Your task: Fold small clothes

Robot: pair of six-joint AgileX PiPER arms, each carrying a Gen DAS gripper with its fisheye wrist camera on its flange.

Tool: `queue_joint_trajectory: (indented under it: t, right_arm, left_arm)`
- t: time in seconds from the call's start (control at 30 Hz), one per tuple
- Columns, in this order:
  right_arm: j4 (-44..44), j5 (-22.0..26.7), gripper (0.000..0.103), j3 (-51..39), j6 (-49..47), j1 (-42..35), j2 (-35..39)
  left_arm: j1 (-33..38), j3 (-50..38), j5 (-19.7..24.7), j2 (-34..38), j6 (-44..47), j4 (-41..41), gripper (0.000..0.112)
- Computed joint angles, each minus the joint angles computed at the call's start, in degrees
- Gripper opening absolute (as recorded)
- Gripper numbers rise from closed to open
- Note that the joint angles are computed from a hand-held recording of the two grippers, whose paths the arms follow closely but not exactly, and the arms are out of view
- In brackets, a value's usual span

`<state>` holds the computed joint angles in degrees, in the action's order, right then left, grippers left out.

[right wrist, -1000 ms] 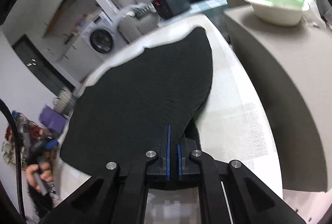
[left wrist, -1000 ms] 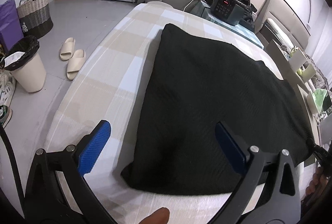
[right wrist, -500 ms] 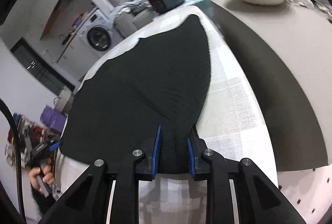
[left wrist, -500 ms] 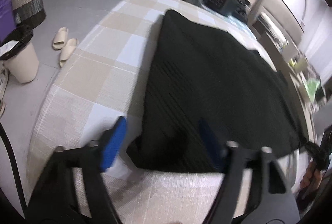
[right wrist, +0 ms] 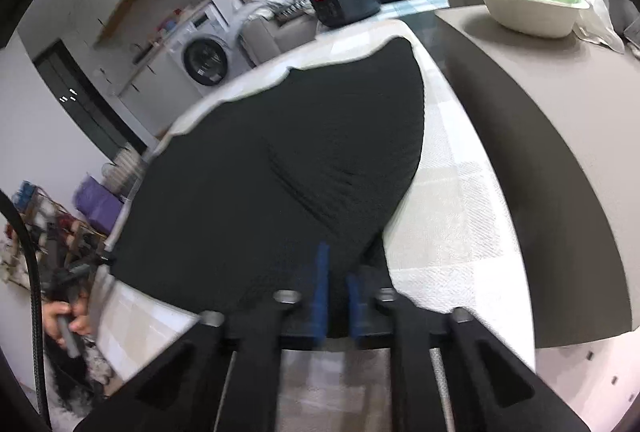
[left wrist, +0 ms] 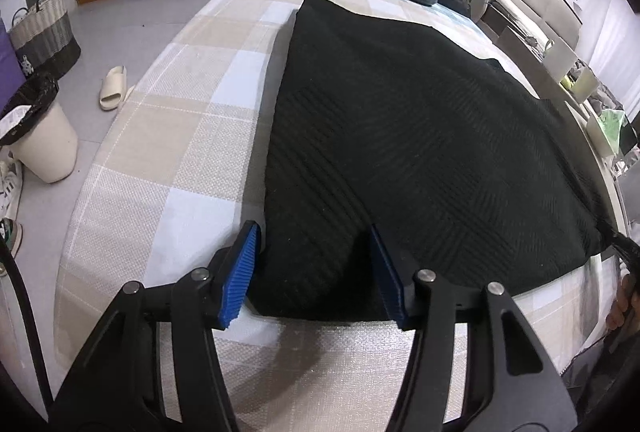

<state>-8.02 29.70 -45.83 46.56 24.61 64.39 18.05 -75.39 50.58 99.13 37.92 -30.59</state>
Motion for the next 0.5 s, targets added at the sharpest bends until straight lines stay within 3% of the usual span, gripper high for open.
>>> queue_joint_trajectory:
  t: [0.07, 0.17, 0.27, 0.5]
  right_arm:
    - [-0.75, 0.42, 0.006, 0.07, 0.4, 0.86, -1.25]
    - [-7.48, 8.64, 0.006, -2.09, 7.71, 2.58, 2.36]
    - [-9.05, 8.09, 0.01, -1.39, 11.98, 3.06, 2.18]
    - [-17.53, 12.52, 0.019, -3.53, 20.97, 8.42, 1.42]
  left_arm:
    - [0.0, -0.33, 0.03, 0.33, -0.1, -0.01, 0.053]
    - [0.1, -0.99, 0.18, 1.0, -0.06, -0.46, 0.053]
    - [0.37, -1.06, 0.23, 1.1, -0.25, -0.51, 0.053]
    - [0.95, -1.48, 0.76, 1.41, 0.02, -0.84, 0.053]
